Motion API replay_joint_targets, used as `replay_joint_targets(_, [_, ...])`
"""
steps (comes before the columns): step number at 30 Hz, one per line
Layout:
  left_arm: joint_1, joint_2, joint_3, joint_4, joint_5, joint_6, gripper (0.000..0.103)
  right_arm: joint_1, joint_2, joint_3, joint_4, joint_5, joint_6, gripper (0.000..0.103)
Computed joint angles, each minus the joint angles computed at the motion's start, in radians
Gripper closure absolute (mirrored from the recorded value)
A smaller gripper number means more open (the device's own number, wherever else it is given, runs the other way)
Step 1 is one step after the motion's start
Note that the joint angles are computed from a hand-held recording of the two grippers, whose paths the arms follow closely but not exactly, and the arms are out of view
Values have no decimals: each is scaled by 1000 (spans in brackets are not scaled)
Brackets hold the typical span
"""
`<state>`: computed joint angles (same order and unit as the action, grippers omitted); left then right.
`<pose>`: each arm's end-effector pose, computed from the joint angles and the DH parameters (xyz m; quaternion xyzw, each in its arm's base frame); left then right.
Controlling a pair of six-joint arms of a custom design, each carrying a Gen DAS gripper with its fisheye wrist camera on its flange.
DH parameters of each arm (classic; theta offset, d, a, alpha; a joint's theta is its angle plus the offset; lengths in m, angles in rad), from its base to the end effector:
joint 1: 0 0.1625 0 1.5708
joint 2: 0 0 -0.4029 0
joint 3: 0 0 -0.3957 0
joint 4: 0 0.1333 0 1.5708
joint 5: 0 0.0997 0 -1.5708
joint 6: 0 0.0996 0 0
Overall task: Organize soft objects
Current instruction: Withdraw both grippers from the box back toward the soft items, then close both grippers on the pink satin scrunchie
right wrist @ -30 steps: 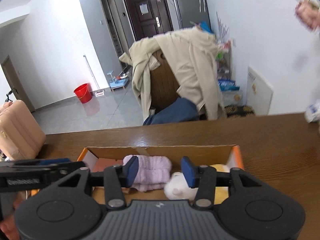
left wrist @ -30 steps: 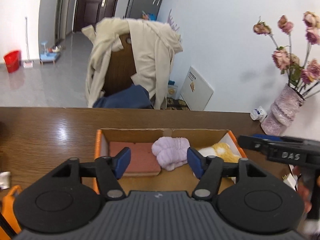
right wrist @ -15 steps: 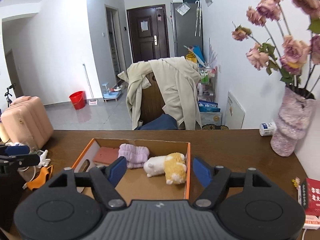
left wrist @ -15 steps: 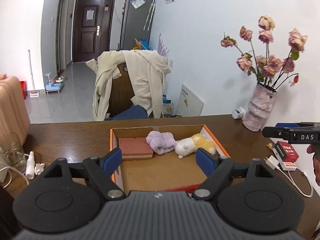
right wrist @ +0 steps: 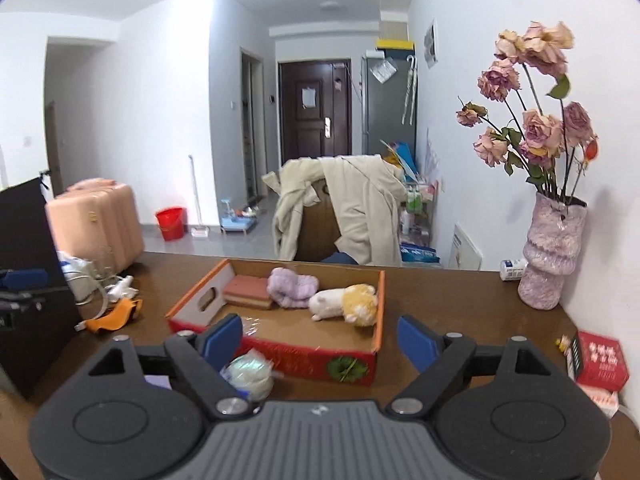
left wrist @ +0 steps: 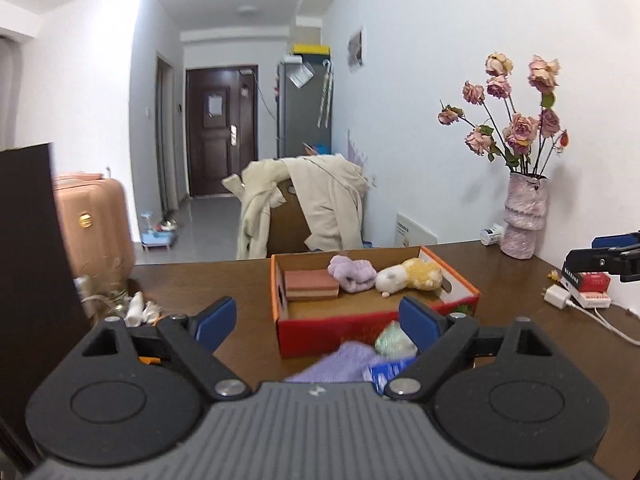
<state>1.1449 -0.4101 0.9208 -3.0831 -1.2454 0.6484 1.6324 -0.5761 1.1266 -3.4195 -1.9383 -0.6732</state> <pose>-0.1999 -0.8404 0.1628 0.3761 0.7835 -0.4551 0.1938 0.1461 -0.7840 0.2460 0.1782 -0.7706 0.5229 0.3177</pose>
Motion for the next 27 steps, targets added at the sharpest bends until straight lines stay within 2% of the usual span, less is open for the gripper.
replay_joint_targets(2, [7, -72, 157, -102, -28, -25, 10, -4, -25, 103, -93, 17, -15, 17])
replay_joint_targets(4, [10, -133, 311, -234, -21, -30, 5, -8, -51, 205, -182, 38, -15, 17])
replay_joint_targets(6, [13, -167, 448, -413, -15, 49, 3, -10, -68, 320, -308, 55, -17, 13])
replay_joint_targets(8, [15, -193, 555, -542, -4, 75, 1, -12, -52, 405, -467, 62, -42, 9])
replay_joint_targets(11, [26, -239, 670, -598, -38, 27, 0, -15, 2, 489, -661, 76, -77, 9])
replay_joint_targets(13, [28, -244, 688, -611, -49, 72, 0, -27, 19, 547, -710, 127, -56, 7])
replay_joint_targets(15, [23, -237, 683, -622, -39, 109, 0, -34, 26, 574, -694, 158, -50, 7])
replay_joint_targets(17, [26, -237, 677, -609, -40, 88, 0, -35, 33, 578, -677, 178, -77, 7])
replay_joint_targets(24, [40, -215, 641, -523, -14, 52, 0, -40, 68, 535, -659, 145, -55, 7])
replay_joint_targets(27, [49, -197, 600, -455, 1, 19, 0, -45, 74, 515, -632, 154, -52, 7])
